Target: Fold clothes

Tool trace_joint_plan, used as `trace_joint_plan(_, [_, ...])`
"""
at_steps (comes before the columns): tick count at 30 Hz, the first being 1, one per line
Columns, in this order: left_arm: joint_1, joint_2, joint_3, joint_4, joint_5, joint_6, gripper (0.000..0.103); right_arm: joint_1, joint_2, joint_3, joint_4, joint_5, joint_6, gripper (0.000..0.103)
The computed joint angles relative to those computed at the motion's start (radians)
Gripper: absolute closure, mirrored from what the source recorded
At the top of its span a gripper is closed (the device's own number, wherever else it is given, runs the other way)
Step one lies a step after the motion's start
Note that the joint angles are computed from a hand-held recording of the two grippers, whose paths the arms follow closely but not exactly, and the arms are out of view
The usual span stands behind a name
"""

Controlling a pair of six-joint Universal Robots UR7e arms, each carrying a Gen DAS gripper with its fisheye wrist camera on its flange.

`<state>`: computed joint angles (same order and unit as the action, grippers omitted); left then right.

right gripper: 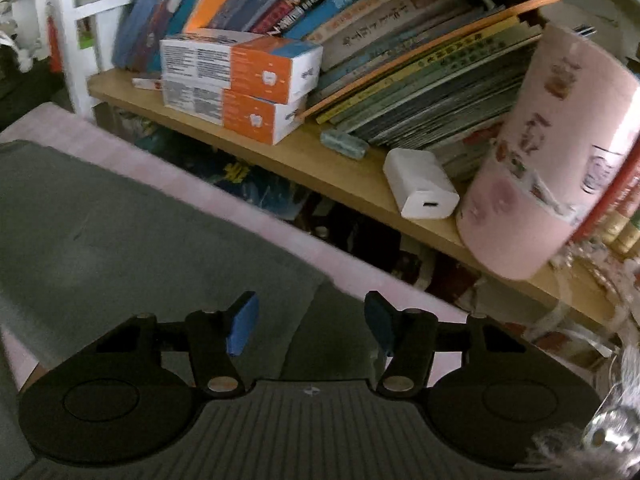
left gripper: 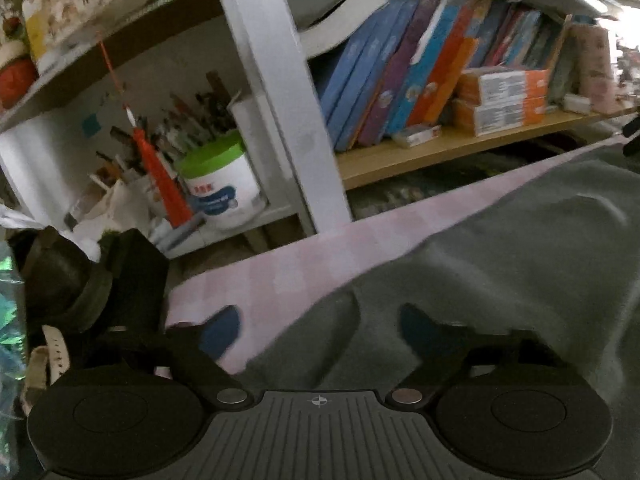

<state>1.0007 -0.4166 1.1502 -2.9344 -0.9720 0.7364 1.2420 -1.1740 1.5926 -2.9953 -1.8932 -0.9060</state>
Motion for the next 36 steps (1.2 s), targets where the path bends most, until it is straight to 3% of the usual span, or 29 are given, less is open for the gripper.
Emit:
trace_joint_plan(1, [0.003,0.016,-0.029,0.023,0.007,-0.003,0.036,0.000,0.013,-0.020,0.013,-0.001,0.005,0.047])
trace_joint_plan(8, [0.032,0.067,-0.164,0.198,-0.043,0.022,0.035,-0.010,0.050,-0.098,0.121,0.028,-0.002,0.048])
trace_joint_plan(19, [0.070,0.118,-0.306,0.356,-0.132,0.018,0.034,-0.022,0.065,-0.184,0.308,0.075,-0.047,0.048])
trace_joint_plan(22, [0.077,0.131,-0.343,0.404,-0.155,0.019,0.033,-0.038,0.063,-0.204,0.354,0.104,-0.003,0.051])
trace_joint_plan(25, [0.086,0.147,-0.390,0.461,-0.181,-0.015,0.033,-0.048,0.054,-0.193,0.345,0.128,0.008,0.065])
trace_joint_plan(27, [0.094,0.156,-0.431,0.530,-0.210,-0.073,0.037,-0.054,0.045,-0.191,0.357,0.137,0.029,0.081])
trace_joint_plan(29, [0.100,0.159,-0.467,0.609,-0.244,-0.132,0.057,-0.056,0.035,-0.178,0.356,0.135,0.044,0.086])
trace_joint_plan(30, [0.099,0.158,-0.472,0.633,-0.246,-0.143,0.059,-0.055,0.029,-0.168,0.350,0.131,0.048,0.088])
trace_joint_plan(32, [0.085,0.147,-0.452,0.650,-0.220,-0.145,0.075,-0.049,0.021,-0.135,0.311,0.113,0.039,0.090])
trace_joint_plan(34, [0.067,0.136,-0.418,0.630,-0.171,-0.155,0.084,-0.037,0.016,-0.089,0.224,0.076,0.009,0.090])
trace_joint_plan(36, [0.044,0.131,-0.376,0.567,-0.098,-0.141,0.090,-0.021,0.016,-0.023,0.057,0.034,-0.064,0.091])
